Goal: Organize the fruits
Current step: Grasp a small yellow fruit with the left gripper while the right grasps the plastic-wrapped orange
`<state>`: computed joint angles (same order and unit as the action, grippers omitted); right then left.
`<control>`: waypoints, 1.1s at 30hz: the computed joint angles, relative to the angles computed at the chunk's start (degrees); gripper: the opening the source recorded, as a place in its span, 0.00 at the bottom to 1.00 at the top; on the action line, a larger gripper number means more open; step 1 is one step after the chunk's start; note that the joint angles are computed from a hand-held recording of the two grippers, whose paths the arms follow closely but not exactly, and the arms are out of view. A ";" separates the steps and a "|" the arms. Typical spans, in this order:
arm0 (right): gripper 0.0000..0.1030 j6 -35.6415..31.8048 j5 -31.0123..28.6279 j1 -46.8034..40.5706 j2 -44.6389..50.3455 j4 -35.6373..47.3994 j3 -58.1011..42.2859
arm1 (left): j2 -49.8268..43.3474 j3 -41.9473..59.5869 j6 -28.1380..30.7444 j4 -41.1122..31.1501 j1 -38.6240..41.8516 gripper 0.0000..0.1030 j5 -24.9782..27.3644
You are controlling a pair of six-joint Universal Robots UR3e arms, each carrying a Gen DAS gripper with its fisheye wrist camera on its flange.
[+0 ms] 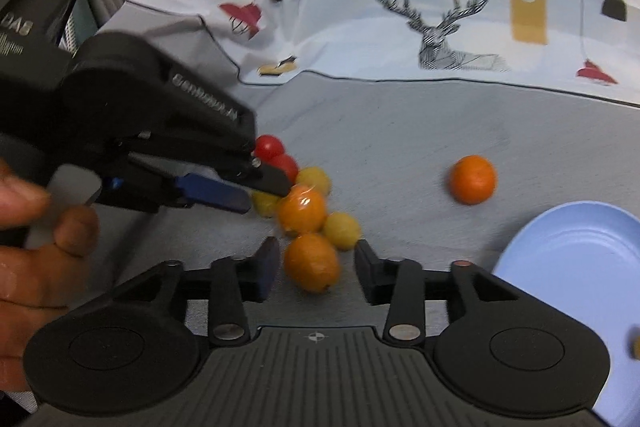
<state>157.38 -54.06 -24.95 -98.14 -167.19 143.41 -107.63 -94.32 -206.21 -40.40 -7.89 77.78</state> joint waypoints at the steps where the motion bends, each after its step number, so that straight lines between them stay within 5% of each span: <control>1: 0.48 0.68 -0.67 0.94 1.53 -0.91 -0.74 | -0.28 0.19 -0.30 0.02 0.07 0.40 0.68; 11: 0.49 4.36 -8.31 8.28 13.06 -4.16 -8.02 | -5.33 3.85 1.37 0.91 -1.79 0.39 4.90; 19: 0.38 0.63 -6.62 5.44 10.17 -1.71 -5.89 | -5.28 3.98 0.38 0.68 -2.15 0.25 6.05; 33: 0.38 -5.12 -6.70 2.20 2.73 5.43 -3.00 | -7.55 6.29 3.32 -0.56 -4.92 0.26 8.42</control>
<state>152.26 -60.76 -22.75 -95.41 -161.77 140.41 -115.18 -88.03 -202.89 -40.96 -12.81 86.20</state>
